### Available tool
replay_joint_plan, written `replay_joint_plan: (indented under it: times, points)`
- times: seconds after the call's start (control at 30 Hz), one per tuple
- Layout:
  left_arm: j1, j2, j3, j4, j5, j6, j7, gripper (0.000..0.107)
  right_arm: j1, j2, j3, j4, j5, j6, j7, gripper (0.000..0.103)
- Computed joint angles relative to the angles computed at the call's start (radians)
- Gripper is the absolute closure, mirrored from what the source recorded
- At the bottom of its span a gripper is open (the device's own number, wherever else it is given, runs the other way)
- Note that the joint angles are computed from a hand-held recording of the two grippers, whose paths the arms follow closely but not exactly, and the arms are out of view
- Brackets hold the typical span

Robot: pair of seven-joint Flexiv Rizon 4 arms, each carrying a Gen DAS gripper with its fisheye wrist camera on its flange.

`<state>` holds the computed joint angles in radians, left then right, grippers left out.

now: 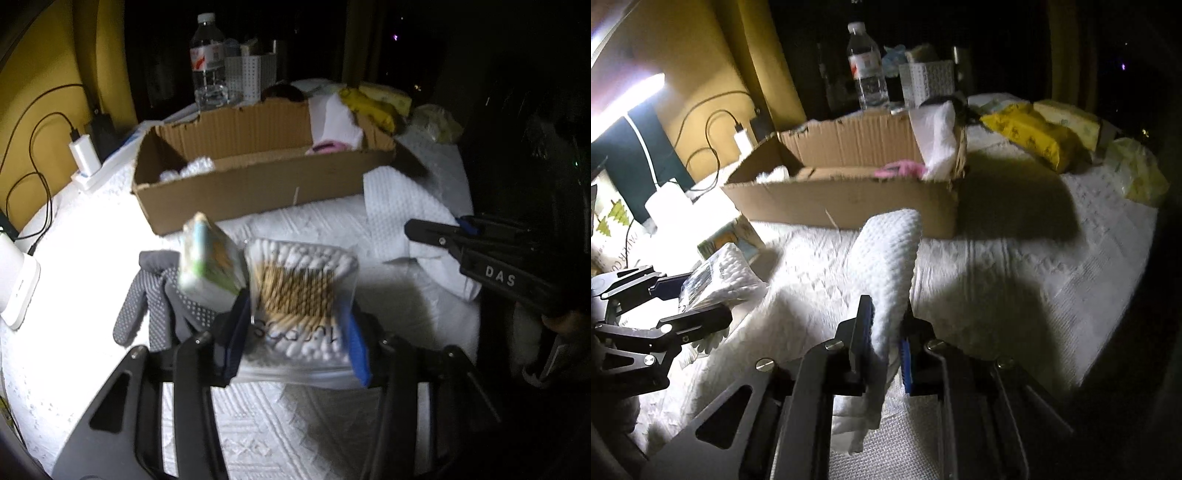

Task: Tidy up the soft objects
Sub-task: 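Carry the cotton-swab bag with the left gripper while the right gripper carries the towel to the box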

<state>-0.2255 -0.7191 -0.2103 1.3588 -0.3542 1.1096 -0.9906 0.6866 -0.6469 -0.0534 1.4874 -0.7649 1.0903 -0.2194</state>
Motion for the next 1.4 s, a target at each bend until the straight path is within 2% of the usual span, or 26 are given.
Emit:
replay_joint_plan:
  times: [0.37,0.8,1.13,1.4]
  points:
    - [0.016,0.016,-0.029,-0.015,-0.044,0.038,0.0,0.059,0.0,0.025,-0.017,-0.005,-0.05,0.015,0.005,0.089]
    - [-0.005,-0.028,-0.002,-0.131,-0.028,0.029,-0.061,0.059,-0.022,0.034,-0.031,-0.019,-0.089,0.057,0.003,0.089]
    - [-0.039,-0.114,0.041,-0.301,0.029,-0.022,-0.133,0.059,-0.044,0.02,-0.044,-0.045,-0.081,0.087,-0.03,0.089]
    - [-0.063,-0.217,0.065,-0.491,0.066,-0.099,-0.171,0.059,-0.065,-0.014,-0.046,-0.094,-0.034,0.092,-0.097,0.089]
